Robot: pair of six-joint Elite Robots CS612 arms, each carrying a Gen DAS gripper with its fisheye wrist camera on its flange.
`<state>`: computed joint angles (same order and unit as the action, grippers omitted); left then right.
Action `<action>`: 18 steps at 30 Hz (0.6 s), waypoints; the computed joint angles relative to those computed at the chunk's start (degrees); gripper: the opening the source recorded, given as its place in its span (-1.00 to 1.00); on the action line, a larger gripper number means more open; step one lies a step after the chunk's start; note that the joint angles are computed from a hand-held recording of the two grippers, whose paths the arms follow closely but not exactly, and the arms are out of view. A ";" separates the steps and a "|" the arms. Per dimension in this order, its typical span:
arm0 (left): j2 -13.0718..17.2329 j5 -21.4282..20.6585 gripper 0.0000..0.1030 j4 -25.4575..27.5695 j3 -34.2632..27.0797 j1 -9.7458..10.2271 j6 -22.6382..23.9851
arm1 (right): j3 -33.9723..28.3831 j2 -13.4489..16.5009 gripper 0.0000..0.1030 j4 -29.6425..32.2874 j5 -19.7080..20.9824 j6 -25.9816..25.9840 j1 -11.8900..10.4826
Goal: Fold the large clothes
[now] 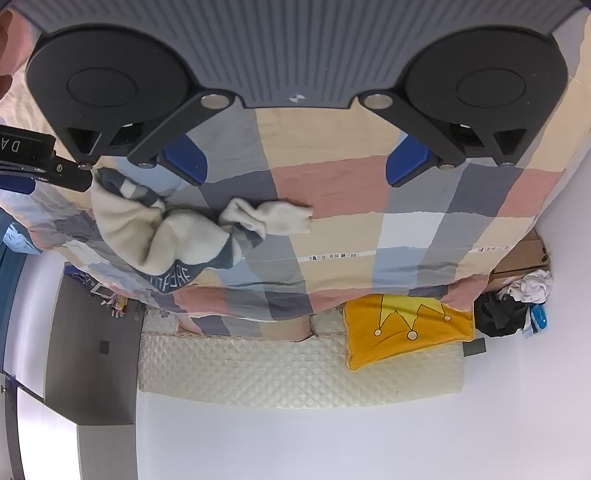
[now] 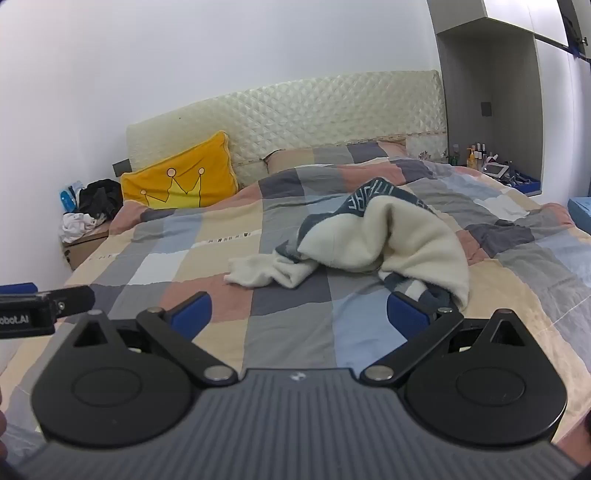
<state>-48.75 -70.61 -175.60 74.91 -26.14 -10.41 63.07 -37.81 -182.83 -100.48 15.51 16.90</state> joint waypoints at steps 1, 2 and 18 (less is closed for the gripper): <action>0.03 -0.03 1.00 -0.02 -0.04 0.04 -0.06 | 0.05 0.03 1.00 -0.36 0.09 0.05 -0.01; 0.03 0.78 1.00 -0.79 0.20 -0.20 0.80 | 0.19 -0.03 1.00 -0.51 0.12 0.13 -0.01; 0.11 0.39 1.00 -0.65 0.06 -0.18 0.61 | 0.37 -0.41 1.00 1.24 0.15 0.28 0.00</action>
<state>-48.64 -70.22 -176.25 74.97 -26.32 -9.80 63.44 -38.22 -181.60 -100.33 15.79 16.90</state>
